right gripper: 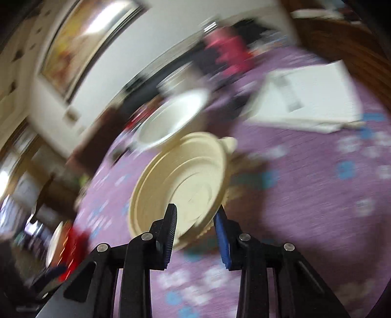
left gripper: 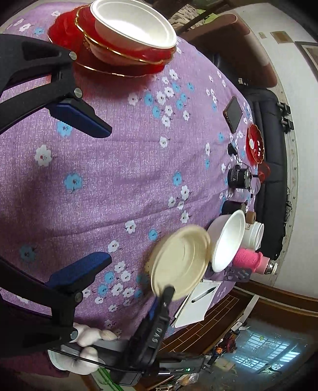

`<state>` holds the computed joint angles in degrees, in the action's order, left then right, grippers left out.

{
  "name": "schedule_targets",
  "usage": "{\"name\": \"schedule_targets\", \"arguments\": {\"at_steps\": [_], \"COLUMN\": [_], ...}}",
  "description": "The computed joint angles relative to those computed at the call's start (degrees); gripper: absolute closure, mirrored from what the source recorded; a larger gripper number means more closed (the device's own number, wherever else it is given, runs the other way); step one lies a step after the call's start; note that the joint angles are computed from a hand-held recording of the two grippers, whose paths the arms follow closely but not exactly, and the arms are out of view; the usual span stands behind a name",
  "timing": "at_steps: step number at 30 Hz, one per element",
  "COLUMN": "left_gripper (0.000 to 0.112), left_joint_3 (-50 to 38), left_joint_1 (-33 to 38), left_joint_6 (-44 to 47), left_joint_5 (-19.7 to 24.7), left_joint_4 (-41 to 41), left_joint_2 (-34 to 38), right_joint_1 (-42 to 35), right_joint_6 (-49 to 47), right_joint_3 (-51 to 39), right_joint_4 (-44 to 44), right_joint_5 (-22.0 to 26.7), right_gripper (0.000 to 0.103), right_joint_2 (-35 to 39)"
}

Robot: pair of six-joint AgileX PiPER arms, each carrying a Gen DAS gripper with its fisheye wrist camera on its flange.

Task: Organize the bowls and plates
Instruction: 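Move both grippers to the beige plastic bowl's rim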

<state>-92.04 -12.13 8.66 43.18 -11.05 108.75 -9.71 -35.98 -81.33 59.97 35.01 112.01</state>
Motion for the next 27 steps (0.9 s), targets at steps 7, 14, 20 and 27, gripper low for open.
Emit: {"name": "schedule_targets", "arguments": {"at_steps": [7, 14, 20, 27], "left_gripper": [0.018, 0.018, 0.018, 0.018], "left_joint_3": [-0.6, 0.1, 1.7, 3.6], "left_joint_1": [-0.3, -3.5, -7.4, -9.8], "left_joint_6": [-1.8, -8.4, -21.9, -30.4], "left_joint_5": [-0.2, -5.9, -11.4, -12.6], "left_joint_4": [1.5, 11.3, 28.2, 39.3], "left_joint_2": [0.9, 0.8, 0.1, -0.8], "right_joint_1": [0.6, 2.6, 4.3, 7.1], "right_joint_6": [7.2, 16.6, 16.8, 23.1], "right_joint_3": [1.9, 3.0, -0.7, -2.5], "right_joint_4": [-6.4, -14.5, -14.2, -23.0], "right_joint_5": [-6.5, -14.0, -12.2, -11.4], "right_gripper": [0.069, 0.066, 0.06, 0.064], "right_joint_2": [-1.9, -2.9, 0.8, 2.0]}}
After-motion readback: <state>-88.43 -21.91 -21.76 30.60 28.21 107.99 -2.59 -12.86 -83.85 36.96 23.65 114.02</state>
